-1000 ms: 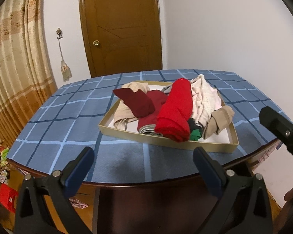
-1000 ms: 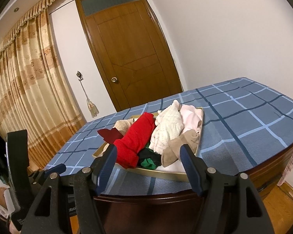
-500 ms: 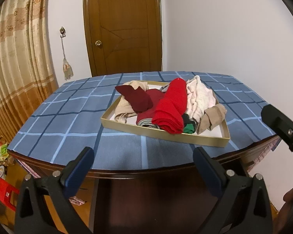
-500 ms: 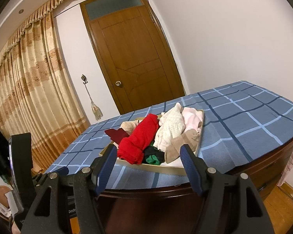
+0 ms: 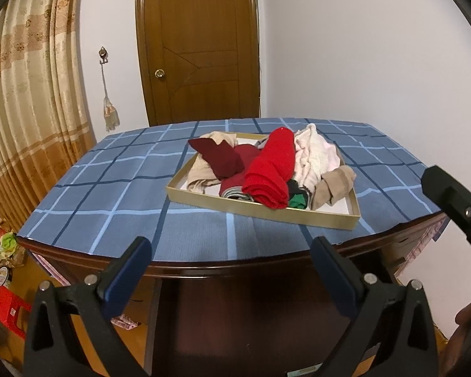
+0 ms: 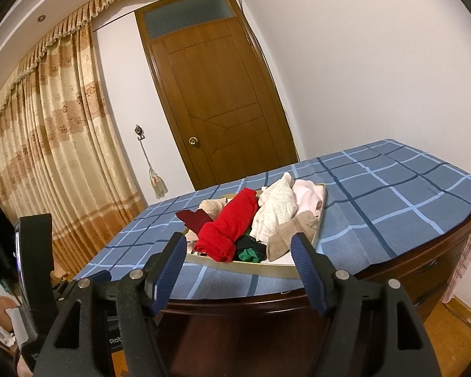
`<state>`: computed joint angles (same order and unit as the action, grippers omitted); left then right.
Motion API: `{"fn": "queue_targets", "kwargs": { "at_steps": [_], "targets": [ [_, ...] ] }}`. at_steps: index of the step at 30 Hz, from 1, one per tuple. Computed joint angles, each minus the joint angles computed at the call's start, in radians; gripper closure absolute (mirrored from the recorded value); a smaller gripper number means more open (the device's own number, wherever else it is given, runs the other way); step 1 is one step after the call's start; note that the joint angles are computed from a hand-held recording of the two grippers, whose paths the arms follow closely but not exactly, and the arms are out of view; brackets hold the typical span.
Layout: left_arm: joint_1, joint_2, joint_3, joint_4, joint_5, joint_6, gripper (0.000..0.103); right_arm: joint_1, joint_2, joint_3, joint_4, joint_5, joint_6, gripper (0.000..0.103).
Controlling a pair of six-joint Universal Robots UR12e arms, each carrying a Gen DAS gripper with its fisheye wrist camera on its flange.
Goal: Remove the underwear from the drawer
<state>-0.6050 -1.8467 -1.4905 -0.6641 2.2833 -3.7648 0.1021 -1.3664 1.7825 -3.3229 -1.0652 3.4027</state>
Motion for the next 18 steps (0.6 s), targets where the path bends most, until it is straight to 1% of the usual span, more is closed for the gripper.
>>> {"fn": "queue_targets", "kwargs": {
  "at_steps": [6, 16, 18],
  "targets": [
    [-0.013, 0.008, -0.018, 0.015, 0.019, -0.014, 0.001, -0.005, -0.011, 0.022, -0.034, 0.015, 0.009, 0.031],
    [-0.032, 0.017, -0.050, 0.045, 0.047, -0.040, 0.001, -0.010, -0.029, 0.066, -0.075, 0.019, 0.000, 0.029],
    [-0.036, 0.017, -0.056, 0.040, 0.050, -0.046, 0.001, -0.009, -0.032, 0.076, -0.083, 0.016, -0.007, 0.029]
  ]
}}
